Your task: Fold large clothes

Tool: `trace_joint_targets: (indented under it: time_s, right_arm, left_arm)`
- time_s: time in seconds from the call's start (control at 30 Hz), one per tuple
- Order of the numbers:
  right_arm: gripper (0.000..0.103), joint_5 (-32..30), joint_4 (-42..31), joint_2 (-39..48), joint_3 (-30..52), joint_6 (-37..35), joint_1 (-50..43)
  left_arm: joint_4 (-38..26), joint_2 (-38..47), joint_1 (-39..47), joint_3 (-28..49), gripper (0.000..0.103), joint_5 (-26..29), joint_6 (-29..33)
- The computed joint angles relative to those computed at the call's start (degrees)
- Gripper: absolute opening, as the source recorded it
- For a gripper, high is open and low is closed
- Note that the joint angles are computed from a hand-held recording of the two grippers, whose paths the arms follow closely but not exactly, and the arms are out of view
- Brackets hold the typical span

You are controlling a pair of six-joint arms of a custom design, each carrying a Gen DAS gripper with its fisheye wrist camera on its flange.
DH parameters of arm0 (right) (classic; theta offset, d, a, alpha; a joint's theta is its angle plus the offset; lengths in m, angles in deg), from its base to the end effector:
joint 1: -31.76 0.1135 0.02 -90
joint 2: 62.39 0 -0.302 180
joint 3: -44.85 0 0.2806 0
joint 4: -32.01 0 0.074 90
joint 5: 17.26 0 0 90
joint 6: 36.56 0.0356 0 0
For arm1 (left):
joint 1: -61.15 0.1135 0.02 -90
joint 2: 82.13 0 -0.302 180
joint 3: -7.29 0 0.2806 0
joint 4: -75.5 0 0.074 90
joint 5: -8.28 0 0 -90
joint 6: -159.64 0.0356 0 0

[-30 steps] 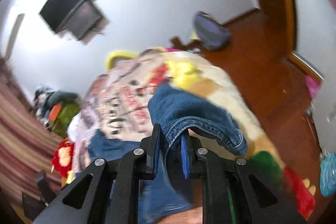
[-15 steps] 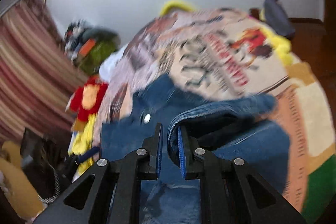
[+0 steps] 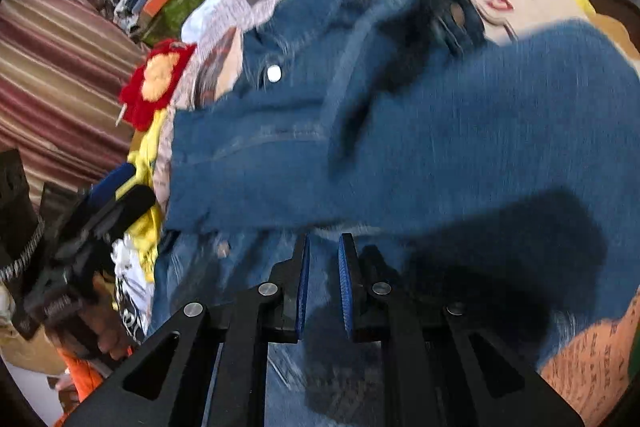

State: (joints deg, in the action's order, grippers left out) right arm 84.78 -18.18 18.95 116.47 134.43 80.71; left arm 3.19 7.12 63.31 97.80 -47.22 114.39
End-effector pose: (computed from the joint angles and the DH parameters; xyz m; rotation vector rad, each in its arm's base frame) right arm 0.2063 0.2256 0.2705 0.8136 2.5580 0.5338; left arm 0.3307 -0.0077 0.3239 1.0495 2.3286 -0.5571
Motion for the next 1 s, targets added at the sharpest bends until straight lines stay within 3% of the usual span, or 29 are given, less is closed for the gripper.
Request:
trace_joint_targets:
  time_s: [0.13,0.3,0.5,0.73,0.83,0.9,1.0]
  right_arm:
    - [0.012,4.45,-5.55,-2.58,1.43,1.21,3.80]
    - [0.012,18.63,-19.93,-7.72,7.27,4.52,9.54]
    - [0.012,28.33,-35.96,-14.85,8.31,14.93,12.20]
    - [0.012,25.29,-39.71,-25.07,-2.08,23.11,9.62]
    - [0.012,21.90,-36.09,-28.74,-7.51,22.55,7.83]
    - [0.012,19.62,-33.02,-30.14,-10.54,20.93,5.87]
    - [0.012,16.95,-27.93,-31.80,-14.54,19.28,3.67]
  left_arm:
    - [-0.06,-2.07,-2.91,-1.01,0.094,-0.28,-0.40]
    - [2.37,-3.38,-8.94,-0.65,0.094,-1.78,-4.00]
    - [0.97,4.81,-16.02,7.98,0.094,-3.22,-10.40]
    - [-5.33,21.73,-23.77,22.22,0.092,-7.82,-17.97]
    - [-10.74,29.50,-25.36,29.28,0.076,-7.14,-21.20]
    - [-13.94,33.64,-26.43,32.83,0.070,-5.33,-21.99]
    - [-14.31,35.69,-27.85,33.60,0.049,-4.96,-22.80]
